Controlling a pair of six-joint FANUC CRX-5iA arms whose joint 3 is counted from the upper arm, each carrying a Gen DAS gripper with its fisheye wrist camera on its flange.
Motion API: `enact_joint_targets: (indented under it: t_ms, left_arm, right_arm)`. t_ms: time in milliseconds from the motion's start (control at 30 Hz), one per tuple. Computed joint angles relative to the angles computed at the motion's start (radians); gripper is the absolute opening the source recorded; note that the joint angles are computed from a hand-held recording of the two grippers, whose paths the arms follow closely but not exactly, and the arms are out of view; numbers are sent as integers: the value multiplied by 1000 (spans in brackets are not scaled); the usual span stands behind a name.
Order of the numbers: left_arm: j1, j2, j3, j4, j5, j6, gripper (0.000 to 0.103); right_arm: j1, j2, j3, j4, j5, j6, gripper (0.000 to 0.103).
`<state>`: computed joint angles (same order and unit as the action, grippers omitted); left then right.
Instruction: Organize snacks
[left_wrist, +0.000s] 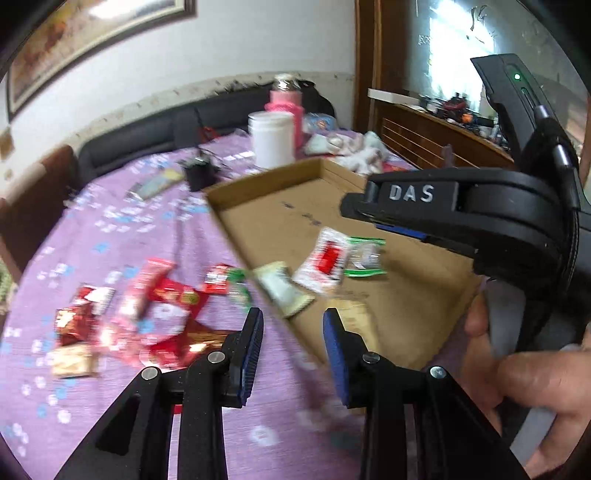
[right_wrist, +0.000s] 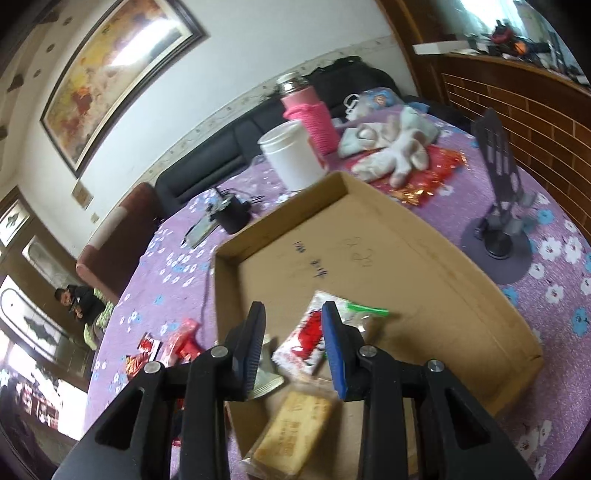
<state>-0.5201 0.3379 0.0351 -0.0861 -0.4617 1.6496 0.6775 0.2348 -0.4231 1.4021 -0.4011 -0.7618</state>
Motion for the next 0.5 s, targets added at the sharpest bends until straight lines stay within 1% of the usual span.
enact_joint_targets:
  t_ms: [67, 133, 167, 233, 367, 433, 500]
  left_arm:
    - [1, -28, -10, -97, 2, 87, 36]
    - [0, -45, -12, -181, -2, 167, 45]
    - [-2, -60, -15, -245, -7, 226, 45]
    - [0, -80, -23, -318, -17, 291, 46]
    - [-4, -122, -38, -515, -67, 462, 46]
    - [0, -137, -50, -587, -85, 531, 46]
    - [21, -152, -69, -627, -99, 577, 46]
  right_arm:
    - [3, 10, 13, 2, 12, 27, 30]
    - [6, 20, 24, 10, 22, 43, 30]
    - [10, 23, 28, 7, 22, 53, 31]
    - [25, 36, 46, -12, 15, 99, 34]
    - [52, 59, 74, 3, 7, 157, 35]
    - [72, 75, 95, -1, 8, 209, 35]
    - [89, 95, 119, 17, 30, 265, 35]
